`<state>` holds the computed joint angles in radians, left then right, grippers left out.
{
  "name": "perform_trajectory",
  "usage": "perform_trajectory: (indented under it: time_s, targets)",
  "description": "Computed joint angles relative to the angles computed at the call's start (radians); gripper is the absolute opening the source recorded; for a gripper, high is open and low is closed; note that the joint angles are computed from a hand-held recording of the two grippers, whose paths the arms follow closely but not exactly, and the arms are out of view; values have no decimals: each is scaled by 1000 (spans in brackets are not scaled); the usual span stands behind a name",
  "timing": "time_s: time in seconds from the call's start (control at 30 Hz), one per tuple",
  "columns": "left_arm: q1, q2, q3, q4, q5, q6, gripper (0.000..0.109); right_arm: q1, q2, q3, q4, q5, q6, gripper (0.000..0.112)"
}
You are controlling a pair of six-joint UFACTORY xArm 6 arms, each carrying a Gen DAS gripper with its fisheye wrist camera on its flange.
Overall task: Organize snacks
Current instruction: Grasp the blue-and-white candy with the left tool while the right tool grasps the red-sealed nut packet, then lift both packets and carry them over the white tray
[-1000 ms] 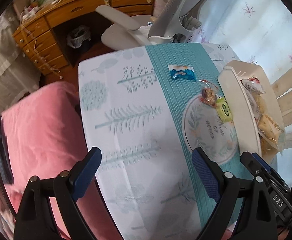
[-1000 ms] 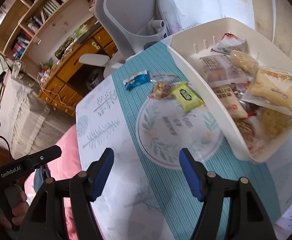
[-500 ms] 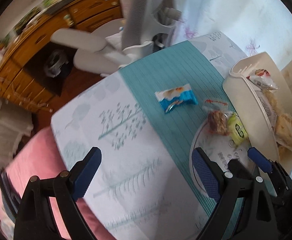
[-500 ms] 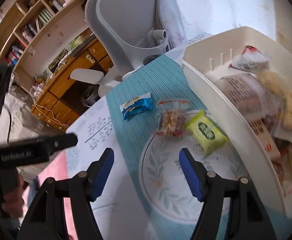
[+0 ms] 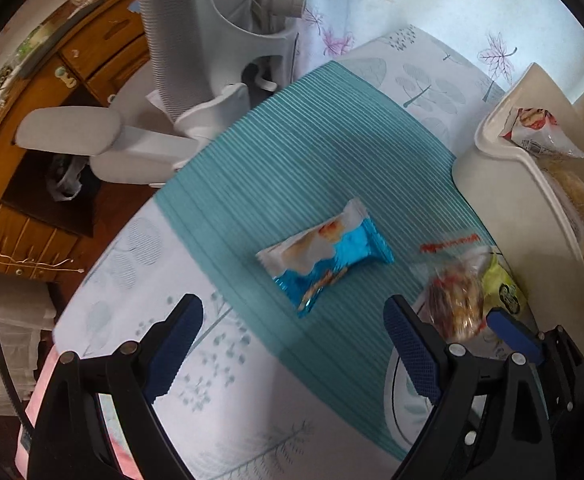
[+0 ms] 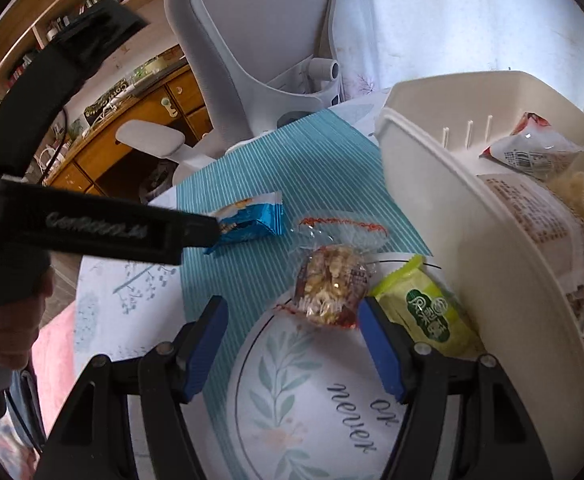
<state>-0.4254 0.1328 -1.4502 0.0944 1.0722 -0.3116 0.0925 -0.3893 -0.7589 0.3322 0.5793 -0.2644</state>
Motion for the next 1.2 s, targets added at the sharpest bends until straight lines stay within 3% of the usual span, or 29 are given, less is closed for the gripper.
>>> perform_trajectory:
  time_s: [0.47, 0.63, 0.77, 0.87, 1.03, 1.2]
  targets:
    - [25, 124, -66, -98, -81, -18, 91, 9, 40, 14, -62, -91, -25, 68]
    - [20, 159, -97, -90, -64, -69, 91, 15, 34, 25, -151, -101, 30, 59]
    - [15, 169, -100, -66, -67, -96, 90, 16, 39, 16, -148, -84, 32, 56]
    - [9, 170, -100, -42, -69, -116, 88, 13, 53, 1, -156, -51, 45, 53]
    - [11, 133, -46, -37, -114, -149, 72, 11, 62, -15, -164, -21, 49, 49]
    - [3, 102, -13, -55, -116, -138, 66, 4, 94, -62, -142, 40, 54, 48]
